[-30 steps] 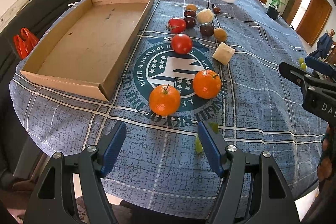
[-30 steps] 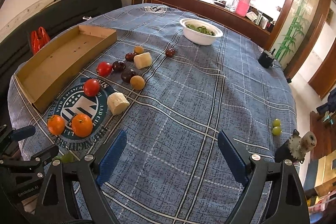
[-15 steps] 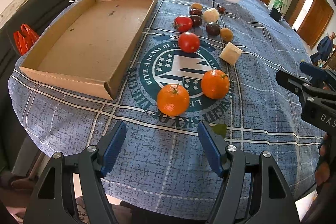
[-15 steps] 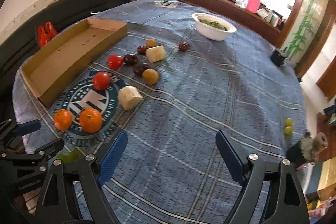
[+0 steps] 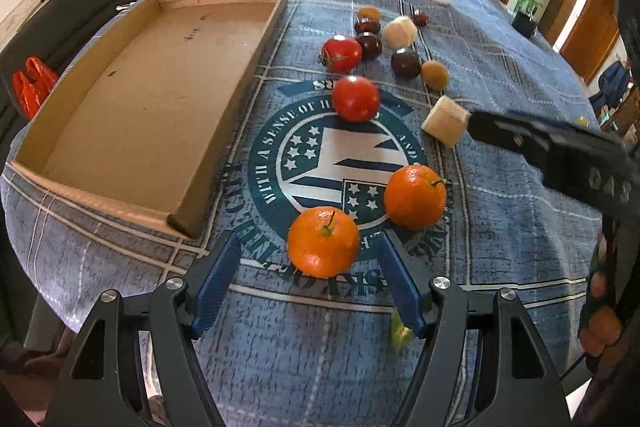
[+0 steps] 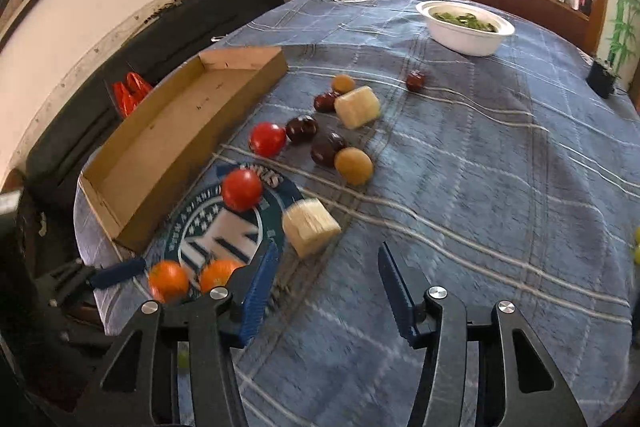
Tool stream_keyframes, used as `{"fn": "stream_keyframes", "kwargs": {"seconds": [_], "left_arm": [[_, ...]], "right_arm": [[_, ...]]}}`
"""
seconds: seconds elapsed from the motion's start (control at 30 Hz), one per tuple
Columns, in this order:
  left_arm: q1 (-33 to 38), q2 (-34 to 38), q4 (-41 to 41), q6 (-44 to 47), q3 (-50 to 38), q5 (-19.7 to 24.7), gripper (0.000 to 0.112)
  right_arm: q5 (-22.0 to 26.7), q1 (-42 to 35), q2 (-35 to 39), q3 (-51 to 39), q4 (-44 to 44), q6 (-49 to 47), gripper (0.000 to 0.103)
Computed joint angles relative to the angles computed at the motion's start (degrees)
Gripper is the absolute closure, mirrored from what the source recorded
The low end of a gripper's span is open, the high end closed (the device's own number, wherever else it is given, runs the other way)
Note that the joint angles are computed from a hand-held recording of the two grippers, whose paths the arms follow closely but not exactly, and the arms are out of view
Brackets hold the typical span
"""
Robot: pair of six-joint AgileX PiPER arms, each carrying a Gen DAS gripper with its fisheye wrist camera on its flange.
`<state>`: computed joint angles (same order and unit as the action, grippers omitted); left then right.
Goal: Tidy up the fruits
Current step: 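Grasp the white cube with the right tool while the left tool grasps a tangerine, then carry the tangerine and white cube over the cardboard tray with both tools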
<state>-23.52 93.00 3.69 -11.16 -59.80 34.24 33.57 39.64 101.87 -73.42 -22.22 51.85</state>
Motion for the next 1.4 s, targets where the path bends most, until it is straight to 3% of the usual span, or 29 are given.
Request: {"fn": "stream_keyframes", "kwargs": {"seconds": [0.13,0.17,0.2,0.3,0.47,0.7,1.0,1.4], "left_arm": [[-0.8,-0.1,2.2,-1.0,1.2,-1.4,0.044],[-0.7,-0.3,2.0,-0.5,1.5,-1.9,0.048],[-0.6,-0.6,1.9,-0.2,1.8,-2.4,0.052],[0.2,-1.2,-0.1,2.4,2.0,-2.6,0.082],[0.5,-2.0,-1.0,3.3,1.7,-1.7,0.082],[-0.7,-6.5,2.8,-0.7,2.0,-0.2,0.082],[1.6,-11.6,4.7,-0.5,2.3,0.2,0.082],[10.1,-11.0,4.7,2.0,0.1,-0.3,0.082]], "right_arm": [[0.9,-1.4,5.2,-5.5,4.5,-5.1,0.05],[0.9,-1.6,6.0,-6.1,4.8,-5.5,0.054],[1.3,-1.7,7.2,-7.2,5.4,-6.3,0.058],[-1.6,-2.8,8.0,-6.5,10.3,-10.5,0.067],[-3.8,-2.4,5.4,-3.5,9.1,-7.8,0.067],[-3.2,-0.6,0.7,-1.4,5.6,-3.5,0.067],[-0.9,2.7,1.0,-4.9,3.5,-1.4,0.067],[1.6,5.2,5.6,-13.2,6.4,-6.0,0.067]]}}
